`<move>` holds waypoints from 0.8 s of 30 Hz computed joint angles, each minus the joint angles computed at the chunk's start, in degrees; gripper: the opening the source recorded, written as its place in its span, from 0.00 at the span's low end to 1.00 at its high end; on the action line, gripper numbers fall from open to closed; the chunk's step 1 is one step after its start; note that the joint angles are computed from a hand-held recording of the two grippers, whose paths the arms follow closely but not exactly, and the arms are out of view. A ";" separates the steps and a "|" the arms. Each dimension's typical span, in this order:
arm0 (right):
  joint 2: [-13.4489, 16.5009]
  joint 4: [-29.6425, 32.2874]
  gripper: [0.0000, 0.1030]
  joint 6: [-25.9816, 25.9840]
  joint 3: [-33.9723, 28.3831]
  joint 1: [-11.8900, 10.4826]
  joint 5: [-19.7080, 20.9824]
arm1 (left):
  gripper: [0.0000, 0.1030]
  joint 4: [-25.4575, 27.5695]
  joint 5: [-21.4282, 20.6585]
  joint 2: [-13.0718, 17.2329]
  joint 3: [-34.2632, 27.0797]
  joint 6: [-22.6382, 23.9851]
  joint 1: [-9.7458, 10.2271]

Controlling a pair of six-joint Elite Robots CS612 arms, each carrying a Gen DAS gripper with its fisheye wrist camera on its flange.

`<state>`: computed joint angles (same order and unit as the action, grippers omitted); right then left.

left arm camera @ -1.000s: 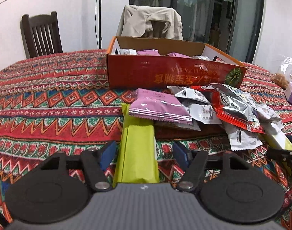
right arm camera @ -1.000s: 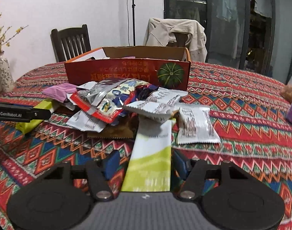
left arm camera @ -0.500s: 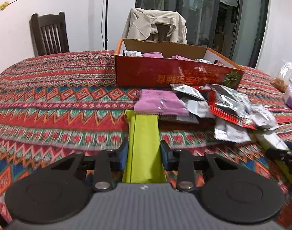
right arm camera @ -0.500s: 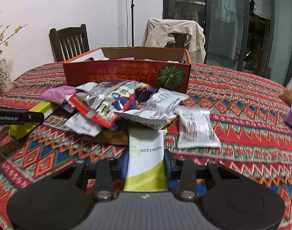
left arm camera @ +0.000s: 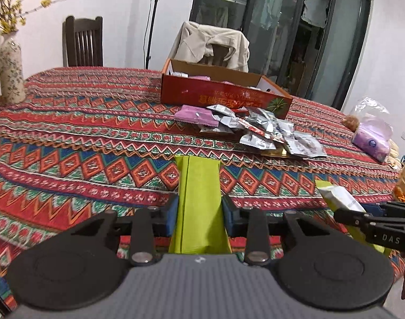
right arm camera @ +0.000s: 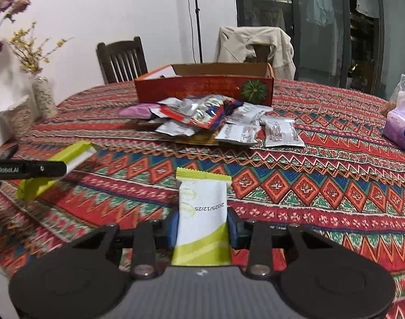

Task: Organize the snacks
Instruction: 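Carry both yellow-green bars into the cardboard box and open both tools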

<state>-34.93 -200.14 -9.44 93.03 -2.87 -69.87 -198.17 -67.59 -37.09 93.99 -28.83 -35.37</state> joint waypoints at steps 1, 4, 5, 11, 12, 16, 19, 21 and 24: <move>-0.24 -1.00 0.34 0.08 0.64 -0.04 0.28 | 0.34 -0.66 0.47 -0.36 0.71 -0.01 -0.29; -0.83 -3.63 0.34 0.39 2.18 -0.22 1.19 | 0.34 -2.03 1.59 -0.96 1.88 -0.11 -0.85; -1.01 -4.29 0.34 0.34 2.66 -0.32 1.60 | 0.34 -2.29 1.83 -1.17 2.20 -0.12 -1.03; -1.57 -6.96 0.34 0.28 4.19 -0.73 3.03 | 0.34 -4.06 1.36 -1.47 1.84 1.06 -0.91; -1.49 -7.52 0.34 0.27 4.04 -0.77 3.18 | 0.34 -4.24 0.92 -1.45 1.31 1.62 -0.66; -0.98 -9.83 0.34 -0.30 2.12 -0.74 3.11 | 0.34 -4.50 -3.60 -0.72 -2.57 4.35 1.38; -0.41 -9.31 0.34 -0.61 -1.35 -1.05 4.03 | 0.34 -1.75 -6.88 0.30 -7.62 6.58 3.46; 0.09 -8.39 0.34 -1.24 -4.35 -1.13 3.88 | 0.34 0.99 -7.34 1.45 -11.70 8.10 4.56; 1.51 -5.58 0.34 -1.79 -10.57 -1.19 3.42 | 0.34 6.43 -7.91 3.69 -18.60 9.90 6.05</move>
<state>-33.42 -205.72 -11.23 82.46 -4.06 -66.45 -191.74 -75.50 -33.41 75.39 -18.93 -29.32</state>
